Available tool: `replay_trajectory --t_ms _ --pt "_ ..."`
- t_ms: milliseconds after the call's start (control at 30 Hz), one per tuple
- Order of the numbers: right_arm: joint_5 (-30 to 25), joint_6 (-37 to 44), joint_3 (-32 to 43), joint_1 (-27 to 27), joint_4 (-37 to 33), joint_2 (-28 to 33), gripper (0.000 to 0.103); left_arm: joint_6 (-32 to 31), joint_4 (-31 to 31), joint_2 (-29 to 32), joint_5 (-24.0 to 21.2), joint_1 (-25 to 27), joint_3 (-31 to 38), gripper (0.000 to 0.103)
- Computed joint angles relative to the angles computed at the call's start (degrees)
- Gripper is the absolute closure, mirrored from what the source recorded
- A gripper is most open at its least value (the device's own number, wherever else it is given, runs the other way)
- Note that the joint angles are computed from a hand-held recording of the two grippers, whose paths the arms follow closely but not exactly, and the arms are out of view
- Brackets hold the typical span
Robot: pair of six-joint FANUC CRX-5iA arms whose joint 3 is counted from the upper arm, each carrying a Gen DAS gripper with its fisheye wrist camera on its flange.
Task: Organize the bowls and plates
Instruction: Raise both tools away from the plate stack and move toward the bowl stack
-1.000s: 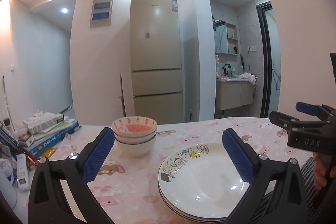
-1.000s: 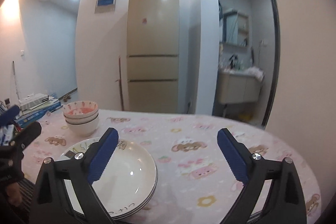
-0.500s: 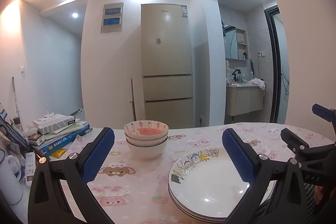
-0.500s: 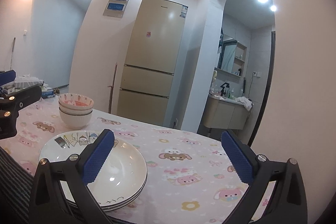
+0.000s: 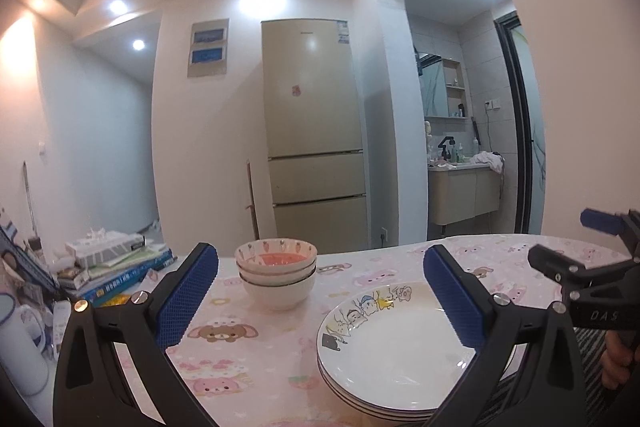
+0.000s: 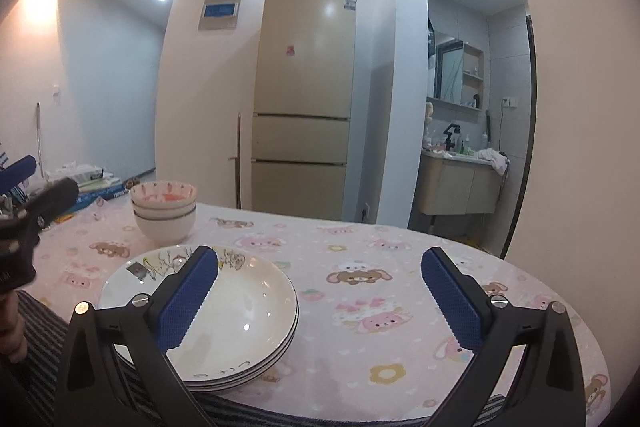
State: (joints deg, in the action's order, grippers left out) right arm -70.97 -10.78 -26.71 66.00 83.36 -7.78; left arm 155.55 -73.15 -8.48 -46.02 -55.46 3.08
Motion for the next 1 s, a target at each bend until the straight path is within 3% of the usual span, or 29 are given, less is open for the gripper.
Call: replay_trajectory --t_ms 333,567,700,800,1000 --pt "0.2 -0.5 0.1 0.1 -0.1 0.0 0.0 -0.9 -6.5 2.4 -6.3 -5.3 1.5 0.0" --pt "0.0 0.5 0.2 0.3 0.7 0.6 0.0 -5.3 -0.5 3.0 -4.7 -2.2 2.9 0.0" --pt "0.1 -0.5 -0.6 0.3 1.7 -0.1 0.0 -4.5 -0.4 2.9 -5.2 -2.2 2.9 0.0" --pt "0.1 0.0 0.0 0.1 0.3 0.1 0.0 -5.0 -2.1 4.1 -8.1 -3.6 3.9 0.0" --pt "-0.1 1.1 0.7 0.1 -0.7 0.6 0.0 -6.0 -0.7 4.5 -7.9 -2.9 4.4 0.0"
